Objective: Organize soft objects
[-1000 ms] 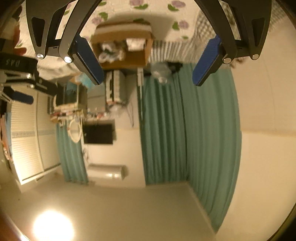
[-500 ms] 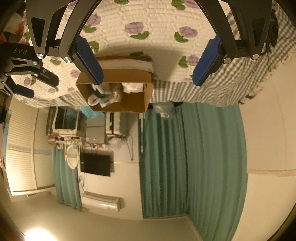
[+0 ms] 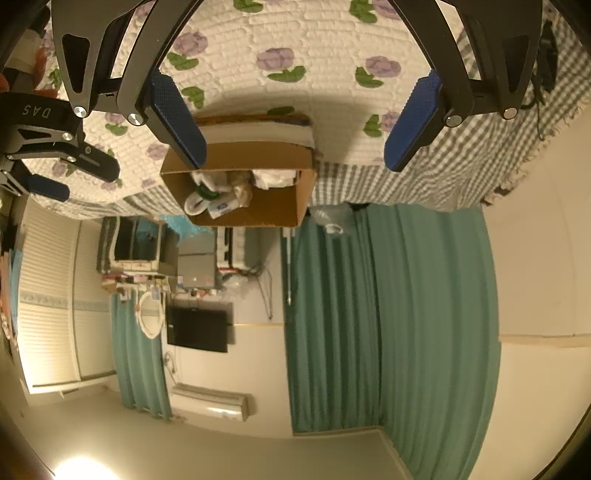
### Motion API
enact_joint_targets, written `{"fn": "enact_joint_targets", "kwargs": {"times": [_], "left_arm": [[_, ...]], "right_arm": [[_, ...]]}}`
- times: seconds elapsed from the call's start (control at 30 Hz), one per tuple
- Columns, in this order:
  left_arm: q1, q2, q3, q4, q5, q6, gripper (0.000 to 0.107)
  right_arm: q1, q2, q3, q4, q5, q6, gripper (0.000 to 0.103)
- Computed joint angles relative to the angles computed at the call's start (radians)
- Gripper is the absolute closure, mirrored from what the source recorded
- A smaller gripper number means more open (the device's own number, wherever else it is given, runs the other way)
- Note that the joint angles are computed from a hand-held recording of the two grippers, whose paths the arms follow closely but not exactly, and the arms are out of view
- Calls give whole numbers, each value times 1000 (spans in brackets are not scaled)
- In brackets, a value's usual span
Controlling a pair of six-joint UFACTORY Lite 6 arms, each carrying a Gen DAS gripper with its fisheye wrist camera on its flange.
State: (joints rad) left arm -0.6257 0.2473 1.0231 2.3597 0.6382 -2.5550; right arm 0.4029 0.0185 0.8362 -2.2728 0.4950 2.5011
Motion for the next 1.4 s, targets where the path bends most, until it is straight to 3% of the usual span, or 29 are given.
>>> {"fn": "enact_joint_targets", "kwargs": {"times": [1.4], "left_arm": [[10, 0, -16, 19, -13, -18, 8]], "right_arm": [[19, 26, -3, 23, 32, -3, 0]]}}
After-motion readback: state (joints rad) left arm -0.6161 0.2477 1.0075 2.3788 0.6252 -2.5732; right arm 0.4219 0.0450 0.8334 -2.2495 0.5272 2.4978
